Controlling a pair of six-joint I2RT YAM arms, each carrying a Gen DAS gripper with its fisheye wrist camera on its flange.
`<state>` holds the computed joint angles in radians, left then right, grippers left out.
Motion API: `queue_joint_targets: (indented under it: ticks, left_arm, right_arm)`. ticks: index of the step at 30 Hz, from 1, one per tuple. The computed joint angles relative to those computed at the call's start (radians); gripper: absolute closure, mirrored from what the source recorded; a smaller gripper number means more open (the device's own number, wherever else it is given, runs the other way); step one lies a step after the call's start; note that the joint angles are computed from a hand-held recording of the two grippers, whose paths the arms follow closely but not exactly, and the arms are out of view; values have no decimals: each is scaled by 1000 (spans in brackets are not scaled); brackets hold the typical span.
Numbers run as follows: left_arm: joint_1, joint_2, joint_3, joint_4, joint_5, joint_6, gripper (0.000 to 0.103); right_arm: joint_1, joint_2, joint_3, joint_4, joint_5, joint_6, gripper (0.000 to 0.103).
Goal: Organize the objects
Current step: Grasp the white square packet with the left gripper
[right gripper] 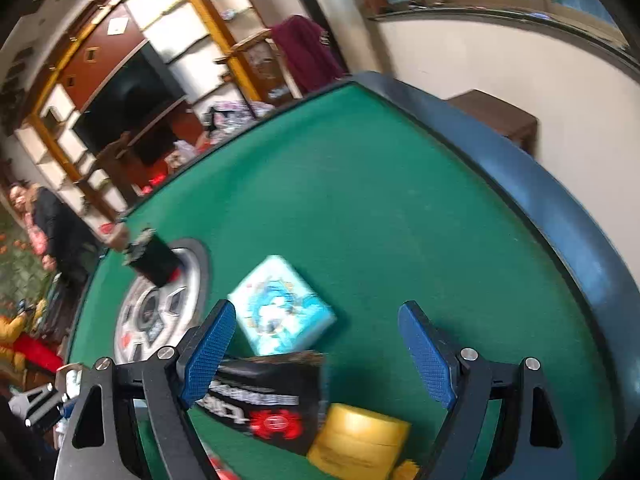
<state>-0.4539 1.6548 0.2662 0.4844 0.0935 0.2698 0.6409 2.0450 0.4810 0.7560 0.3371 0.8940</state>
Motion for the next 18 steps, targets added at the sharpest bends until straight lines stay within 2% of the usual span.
queue_joint_targets:
  ticks: [1, 4, 6, 9, 10, 11, 12, 13, 16, 18]
  left_arm:
    - [7, -35, -35, -1, 8, -11, 88]
    - [18, -95, -115, 13, 21, -35, 88]
    - [12, -108, -152, 30, 0, -46, 88]
    - [42, -104, -177, 56, 11, -60, 86]
    - [56, -104, -180, 60, 18, -66, 75]
    - [73, -99, -183, 70, 26, -75, 58]
    - [83, -94, -187, 90, 29, -91, 51]
    - [88, -87, -188, 107, 33, -102, 45]
    - [48, -39, -179, 170, 17, -176, 36]
    - [-31, 21, -170, 234, -1, -207, 30]
  right_arm:
    - [-2, 10, -6, 48, -36, -20, 16]
    - [-8, 55, -2, 162, -193, -60, 14]
    - [-3, 80, 22, 182, -299, -91, 14]
    - [5, 142, 74, 240, -539, -130, 14]
    - [22, 152, 89, 240, -556, -136, 14]
    - [42, 153, 96, 229, -533, -142, 14]
    - [59, 143, 104, 200, -500, -154, 14]
    - [74, 135, 113, 164, -461, -161, 14]
    - [87, 126, 114, 133, -382, -144, 14]
    - [86, 110, 98, 132, -347, -141, 14]
